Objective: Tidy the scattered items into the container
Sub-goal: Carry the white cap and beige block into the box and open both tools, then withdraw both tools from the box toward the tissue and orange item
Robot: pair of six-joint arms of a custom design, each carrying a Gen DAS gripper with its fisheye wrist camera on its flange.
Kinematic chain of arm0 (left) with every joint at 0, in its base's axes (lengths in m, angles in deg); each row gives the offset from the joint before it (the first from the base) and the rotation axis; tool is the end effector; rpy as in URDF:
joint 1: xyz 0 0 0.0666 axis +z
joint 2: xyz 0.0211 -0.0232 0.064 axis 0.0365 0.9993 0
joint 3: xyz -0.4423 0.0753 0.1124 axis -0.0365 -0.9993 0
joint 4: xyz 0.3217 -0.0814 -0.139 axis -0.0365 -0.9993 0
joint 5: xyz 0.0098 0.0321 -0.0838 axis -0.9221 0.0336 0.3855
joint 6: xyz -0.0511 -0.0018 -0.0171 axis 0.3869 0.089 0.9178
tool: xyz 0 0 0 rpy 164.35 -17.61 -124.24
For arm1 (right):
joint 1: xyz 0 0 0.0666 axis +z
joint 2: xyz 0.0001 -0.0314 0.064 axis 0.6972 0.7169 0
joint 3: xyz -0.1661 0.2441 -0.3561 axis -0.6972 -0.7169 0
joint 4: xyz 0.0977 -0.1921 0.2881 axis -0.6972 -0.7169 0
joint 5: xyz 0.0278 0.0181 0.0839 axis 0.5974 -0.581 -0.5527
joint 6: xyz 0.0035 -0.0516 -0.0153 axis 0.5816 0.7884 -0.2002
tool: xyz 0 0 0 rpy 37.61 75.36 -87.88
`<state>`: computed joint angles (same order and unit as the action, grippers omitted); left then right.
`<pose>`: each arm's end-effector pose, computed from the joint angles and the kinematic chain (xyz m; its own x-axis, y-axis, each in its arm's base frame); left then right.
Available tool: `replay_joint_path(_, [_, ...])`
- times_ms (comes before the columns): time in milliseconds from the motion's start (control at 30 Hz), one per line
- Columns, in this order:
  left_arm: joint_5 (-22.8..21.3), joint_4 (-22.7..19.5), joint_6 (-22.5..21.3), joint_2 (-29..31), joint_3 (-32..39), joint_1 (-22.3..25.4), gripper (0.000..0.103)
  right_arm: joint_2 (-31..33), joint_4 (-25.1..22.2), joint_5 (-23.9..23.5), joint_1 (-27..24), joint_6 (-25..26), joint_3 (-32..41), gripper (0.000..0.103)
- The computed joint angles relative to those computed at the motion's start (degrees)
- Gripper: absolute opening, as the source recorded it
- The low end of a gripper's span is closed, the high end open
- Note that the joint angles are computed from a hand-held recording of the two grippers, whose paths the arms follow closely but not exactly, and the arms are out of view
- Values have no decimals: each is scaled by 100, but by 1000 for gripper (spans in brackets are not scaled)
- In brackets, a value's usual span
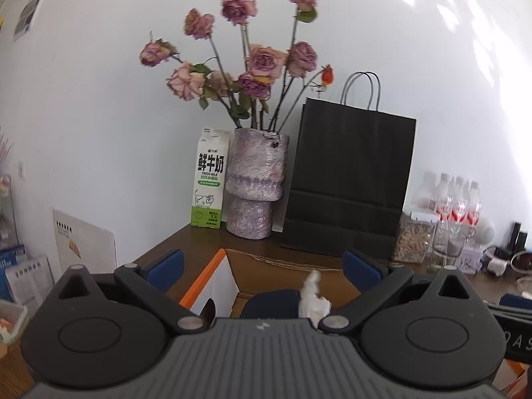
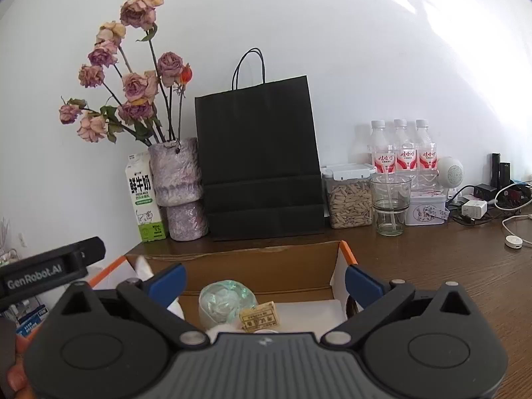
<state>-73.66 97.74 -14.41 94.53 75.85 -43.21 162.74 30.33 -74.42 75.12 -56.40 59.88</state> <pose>0.3781 -0.3359 0.2809 -0.1244 -0.2191 -0.9677 -0.4590 0.8774 -0.1396 0.4582 0.2726 0.2629 -0.3175 0.0082 -0.9482 -0.4419 0.8835 0.1556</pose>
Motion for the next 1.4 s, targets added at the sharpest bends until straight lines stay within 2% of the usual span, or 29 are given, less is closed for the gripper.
replay_joint_path(200, [-17, -337, 208, 8, 54, 1, 103, -7, 46, 50, 25, 69, -40, 103])
replay_joint_path(367, [-52, -249, 107, 45, 13, -41, 103, -28, 137, 79, 51, 120, -117, 103])
replay_joint_path(567, [-167, 70, -56, 67, -144, -118, 103, -51, 410, 98, 54, 198, -310, 103])
replay_joint_path(800, [-302, -38, 115, 89, -268, -262, 103, -65, 758, 118, 10, 222, -591, 103])
replay_joint_path(1033, [-620, -899, 808, 77, -313, -547, 103, -107, 1393, 154, 78, 473, -1070, 103])
replay_joint_path(1167, [-747, -1542, 1364, 50, -318, -699, 103, -158, 1766, 191, 122, 622, -1407, 103])
replay_joint_path(1267, [-760, -2229, 1929, 69, -272, -820, 103, -214, 1953, 273, 147, 712, -1639, 103])
replay_joint_path(1400, [-804, -2861, 2479, 87, -248, -986, 103, -298, 2044, 308, 136, 671, -1868, 103])
